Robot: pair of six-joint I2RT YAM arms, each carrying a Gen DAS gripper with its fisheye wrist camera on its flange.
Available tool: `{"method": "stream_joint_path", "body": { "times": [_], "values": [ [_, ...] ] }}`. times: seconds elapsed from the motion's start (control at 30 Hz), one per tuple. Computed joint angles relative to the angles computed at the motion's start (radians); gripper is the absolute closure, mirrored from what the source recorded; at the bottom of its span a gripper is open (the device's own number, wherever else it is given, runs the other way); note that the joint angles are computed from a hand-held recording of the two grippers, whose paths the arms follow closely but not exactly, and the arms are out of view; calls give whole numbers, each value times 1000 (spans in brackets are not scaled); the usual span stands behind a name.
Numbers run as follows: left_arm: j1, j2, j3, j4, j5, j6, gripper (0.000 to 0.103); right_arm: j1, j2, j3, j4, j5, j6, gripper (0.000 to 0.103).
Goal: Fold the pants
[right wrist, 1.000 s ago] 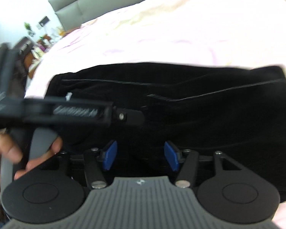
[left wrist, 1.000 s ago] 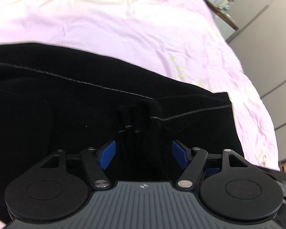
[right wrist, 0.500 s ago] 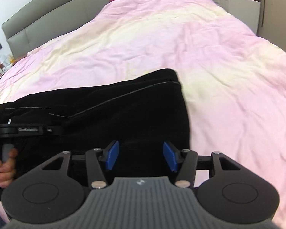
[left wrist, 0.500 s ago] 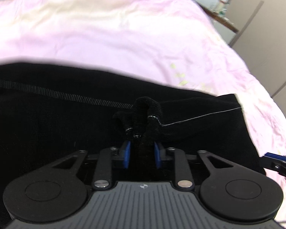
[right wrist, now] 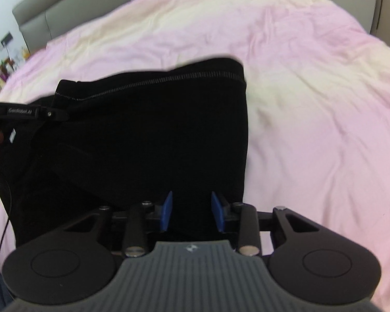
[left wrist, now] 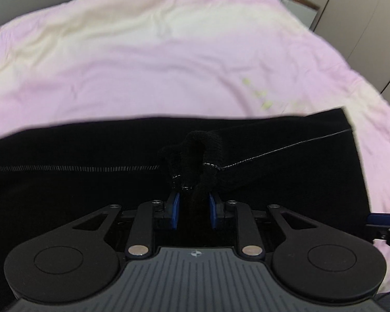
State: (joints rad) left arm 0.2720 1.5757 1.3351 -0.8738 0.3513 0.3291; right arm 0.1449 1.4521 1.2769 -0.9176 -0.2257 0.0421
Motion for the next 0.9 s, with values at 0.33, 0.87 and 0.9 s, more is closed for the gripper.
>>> {"method": "stream_joint_path", "body": {
  "times": [0.33,0.87,0.9],
  "values": [
    [-17,13,34,-32,-58,85,61,29,31,-2,-51,40,-90,77],
    [-107,49,238,-85,-110,48,85,-9,280,396,20,102,-346,94],
    [-113,68,233,-67,-135,33,86,-5,311,418,28,109,-350,96]
  ]
}}
